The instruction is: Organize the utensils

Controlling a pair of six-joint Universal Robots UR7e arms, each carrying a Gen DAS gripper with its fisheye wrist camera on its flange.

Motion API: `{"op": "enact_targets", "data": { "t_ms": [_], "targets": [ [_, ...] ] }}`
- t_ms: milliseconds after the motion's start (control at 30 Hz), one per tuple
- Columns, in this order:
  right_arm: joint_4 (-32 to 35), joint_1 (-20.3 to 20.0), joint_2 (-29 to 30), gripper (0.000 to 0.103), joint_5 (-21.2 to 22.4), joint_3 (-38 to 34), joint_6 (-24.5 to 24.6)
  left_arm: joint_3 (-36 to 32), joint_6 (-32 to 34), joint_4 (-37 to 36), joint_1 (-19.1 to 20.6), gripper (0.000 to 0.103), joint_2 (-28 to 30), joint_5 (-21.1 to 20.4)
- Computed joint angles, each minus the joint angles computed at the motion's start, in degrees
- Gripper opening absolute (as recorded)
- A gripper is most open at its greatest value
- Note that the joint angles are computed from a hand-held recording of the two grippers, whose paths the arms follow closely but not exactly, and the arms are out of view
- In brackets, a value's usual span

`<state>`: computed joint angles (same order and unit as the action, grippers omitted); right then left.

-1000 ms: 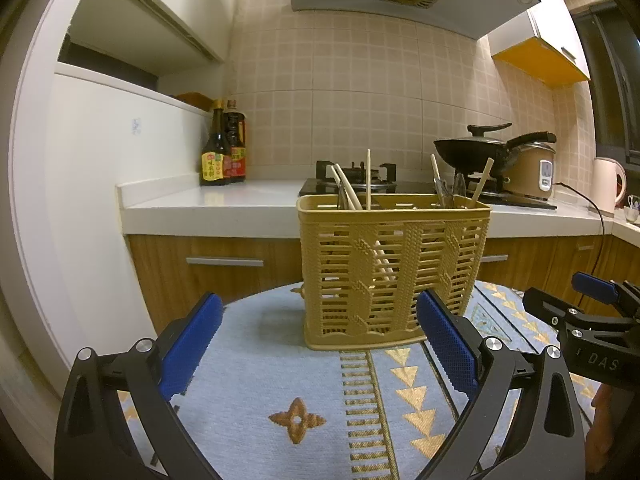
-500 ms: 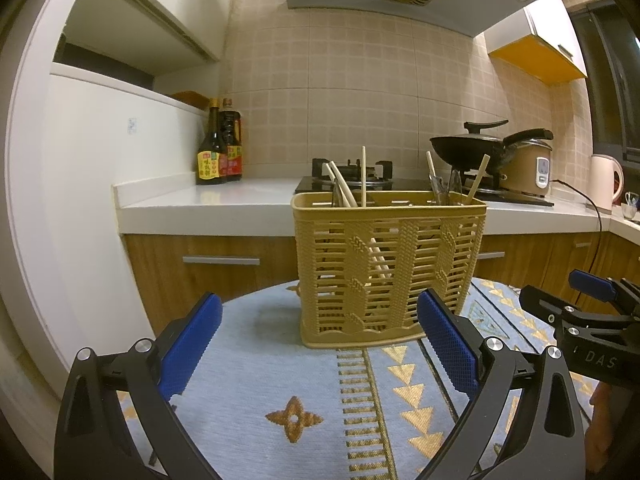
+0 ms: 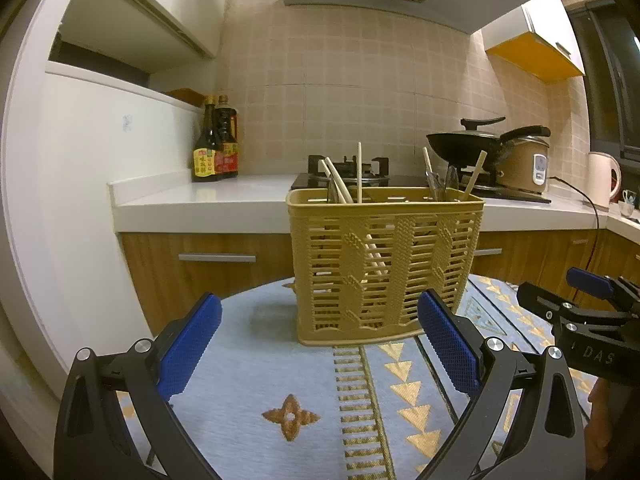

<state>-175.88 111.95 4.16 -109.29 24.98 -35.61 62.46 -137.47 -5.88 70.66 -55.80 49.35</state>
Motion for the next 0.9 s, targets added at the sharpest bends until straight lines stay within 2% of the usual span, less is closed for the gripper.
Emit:
{"op": "enact_targets", "data": {
  "t_ms": [600,733,900],
  "targets": [
    [0.34,-0.08,-0.01,0.089,-0.01,-0.16,0.40,-0.13,-1.31,0.62,0.25,0.096,-0.23,0.02],
    [0.36,-0.10,-0.05,0.089,0.04,-0.12,0.54,-2.40,-3.32,3.38,0.36,0.096,0.62,-1.64],
    [0.52,-0.15,-0.10,0.089,0.03,-0.13,0.95,-3.14,-5.64,4.48,0.62,0.096,0.65,-1.80]
  ]
}}
